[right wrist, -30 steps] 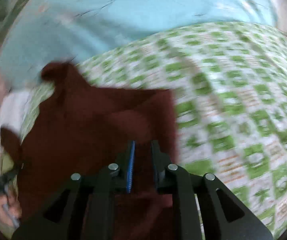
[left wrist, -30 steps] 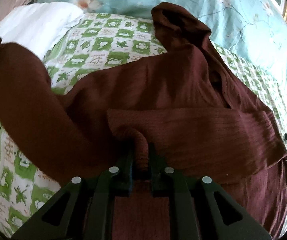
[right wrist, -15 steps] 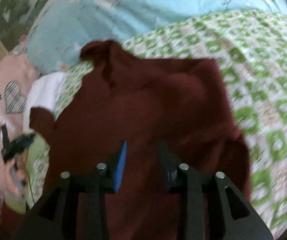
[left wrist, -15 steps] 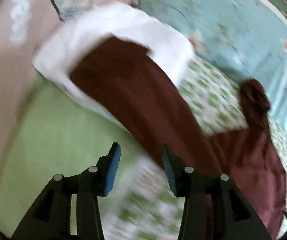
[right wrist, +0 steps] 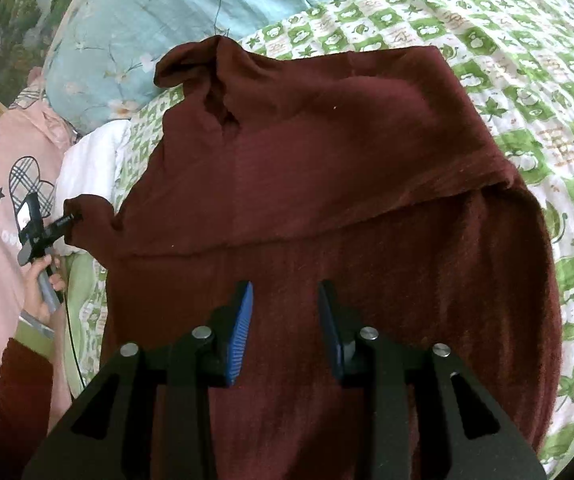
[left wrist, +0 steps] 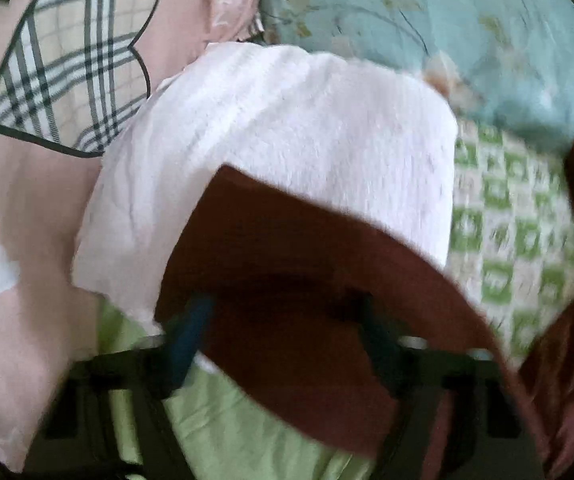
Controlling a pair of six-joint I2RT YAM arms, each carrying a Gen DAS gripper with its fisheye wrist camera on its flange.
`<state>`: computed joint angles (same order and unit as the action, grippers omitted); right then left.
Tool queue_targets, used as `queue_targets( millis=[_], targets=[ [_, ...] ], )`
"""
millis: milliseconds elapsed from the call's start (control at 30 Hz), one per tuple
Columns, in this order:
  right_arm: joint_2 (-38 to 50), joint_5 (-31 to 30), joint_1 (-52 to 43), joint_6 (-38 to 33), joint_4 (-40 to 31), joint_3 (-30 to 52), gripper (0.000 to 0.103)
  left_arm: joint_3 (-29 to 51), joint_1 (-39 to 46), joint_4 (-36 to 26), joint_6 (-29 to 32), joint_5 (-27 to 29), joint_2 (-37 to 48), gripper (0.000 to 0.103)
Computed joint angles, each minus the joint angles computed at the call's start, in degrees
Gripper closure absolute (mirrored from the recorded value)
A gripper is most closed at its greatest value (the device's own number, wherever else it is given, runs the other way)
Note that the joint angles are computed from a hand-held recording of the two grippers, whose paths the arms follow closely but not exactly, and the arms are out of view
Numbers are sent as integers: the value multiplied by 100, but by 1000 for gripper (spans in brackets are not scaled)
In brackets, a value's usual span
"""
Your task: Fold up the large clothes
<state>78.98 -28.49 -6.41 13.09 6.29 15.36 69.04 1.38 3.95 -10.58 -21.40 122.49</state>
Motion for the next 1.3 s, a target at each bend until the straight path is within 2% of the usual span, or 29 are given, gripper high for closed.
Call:
queue_targets(
  millis=[33, 67, 267, 400, 500, 600, 667, 767, 1000, 1133, 1200, 1300],
  targets=[
    [-30, 13, 5, 1, -23, -12, 68, 105, 152, -91, -74, 488, -6, 84],
    [-50, 2, 4, 3, -28, -26, 68, 101, 234, -76, -158, 732, -8, 99],
    [-352, -156, 25, 25, -30, -217, 68, -1192, 153, 885, -433, 1407, -1008, 100],
    [-509, -296, -42, 8, -45, -332, 68, -2211, -389, 1356, -884, 1824, -1752, 100],
    [-807, -409, -200, -88, -258, -400, 68, -2663, -1184, 1624, -1092, 1664, -2091, 100],
    [-1272, -587, -537, -367, -760, -420, 68, -2686, -2046, 1694, -1285, 1301, -2180, 100],
    [-1561, -658, -777, -504, -1043, -443, 68, -2510, -2462, 1692, -1511, 1421, -2059, 100],
    [-1688, -885, -1263, -708, -1203, -490, 68, -2079, -3299, 1657, -1716, 1307, -1745, 100],
    [-1183, -1194, -1974, -1045, -1005, -540, 68, 2, -4591, 1310, -2259, 1413, 18, 100],
    [-855, -1398, -2473, -1311, -1025, -412, 68, 1281, -4884, 789, -2381, 1514, 1129, 100],
    [-766, -1405, -2531, -1332, -1026, -346, 68, 1727, -4866, 580, -2376, 1740, 1551, 100],
    [-652, -1325, -2378, -1153, -907, -235, 68, 2002, -4825, 266, -2336, 2180, 1883, 97]
  ],
)
